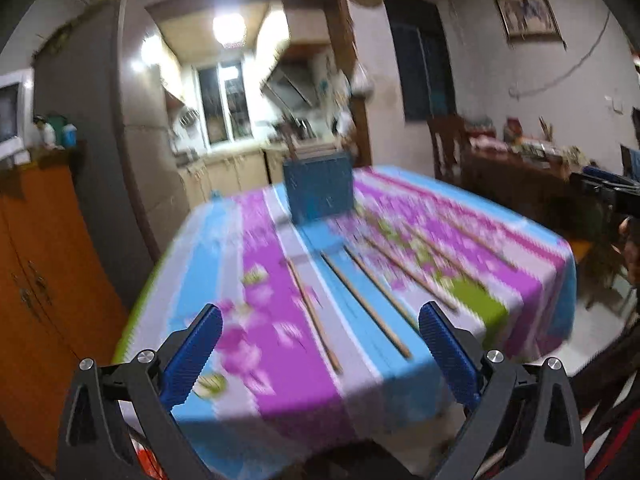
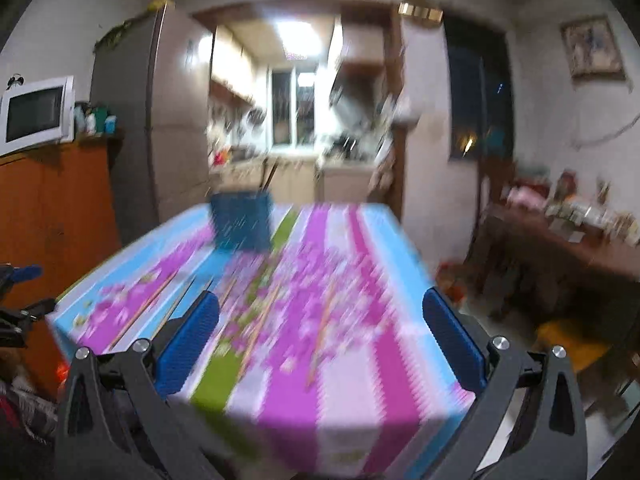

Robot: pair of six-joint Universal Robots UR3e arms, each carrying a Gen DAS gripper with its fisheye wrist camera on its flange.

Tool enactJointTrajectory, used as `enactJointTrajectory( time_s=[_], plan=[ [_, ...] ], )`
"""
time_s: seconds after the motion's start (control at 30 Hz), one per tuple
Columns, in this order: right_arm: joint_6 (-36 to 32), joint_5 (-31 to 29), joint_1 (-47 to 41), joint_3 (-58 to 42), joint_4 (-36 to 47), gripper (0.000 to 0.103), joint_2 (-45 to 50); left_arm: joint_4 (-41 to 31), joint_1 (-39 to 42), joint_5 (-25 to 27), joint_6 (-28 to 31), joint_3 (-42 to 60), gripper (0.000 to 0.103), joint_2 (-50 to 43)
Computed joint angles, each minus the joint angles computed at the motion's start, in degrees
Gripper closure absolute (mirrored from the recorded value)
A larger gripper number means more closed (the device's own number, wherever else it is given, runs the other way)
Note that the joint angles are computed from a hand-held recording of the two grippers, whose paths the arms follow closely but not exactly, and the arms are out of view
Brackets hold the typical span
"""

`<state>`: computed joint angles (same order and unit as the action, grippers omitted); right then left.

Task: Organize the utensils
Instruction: 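Lower the left tool onto one chopstick while the right tool lowers onto another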

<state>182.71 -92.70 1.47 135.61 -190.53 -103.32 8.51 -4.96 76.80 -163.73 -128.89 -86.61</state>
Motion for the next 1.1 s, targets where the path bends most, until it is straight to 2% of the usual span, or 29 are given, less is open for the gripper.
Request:
enactJointTrajectory(
  time_s=[0.03,0.17,0.3,0.37,0.4,0.43,0.57,0.63,0.77,1.0,1.1],
  plan=[
    [0.1,-1.3,2.2,-0.4,-1.2,0.005,3.4,0.7,-2.1,2.7,0.2,0.5,0.005,-2.6],
    [-2.5,-9.0,11.0,-2.7,-4.8,0.005,14.3,-1.0,-8.3,11.1,0.1,5.2,0.026,-11.5],
    [-7.9,-15.1,17.9,-4.0,-10.7,0.007,22.3,-2.2,-8.9,10.8,-1.8,6.0,0.043,-14.0],
    [-8.4,-12.9,17.1,-2.9,-11.7,0.008,22.6,-3.2,-8.3,8.2,-3.0,5.7,0.048,-13.7],
    [-8.5,-11.3,16.0,-2.3,-11.8,0.011,22.3,-3.4,-8.2,6.9,-3.8,5.8,0.054,-13.7],
    [-8.2,-9.5,14.9,-1.7,-11.8,0.017,22.0,-3.5,-8.4,5.8,-4.4,6.2,0.056,-14.3],
    [-10.1,-5.1,12.1,0.8,-13.6,0.032,21.0,-2.9,-12.5,8.7,-5.5,9.4,0.077,-18.0],
    [-11.7,-3.7,10.7,1.7,-15.0,0.039,21.0,-3.1,-14.4,9.8,-6.7,11.0,0.077,-19.6],
    [-16.1,-0.1,6.3,4.1,-18.0,0.041,20.5,-2.5,-18.6,13.8,-7.9,14.0,0.077,-22.2],
    [-21.6,12.7,-3.7,5.3,-18.3,0.041,20.3,-10.1,-23.9,21.2,-11.5,25.5,0.077,-29.0],
    [-22.7,15.3,-5.7,5.2,-18.2,0.046,20.8,-13.3,-24.7,23.2,-13.5,28.6,0.077,-30.9]
  ],
)
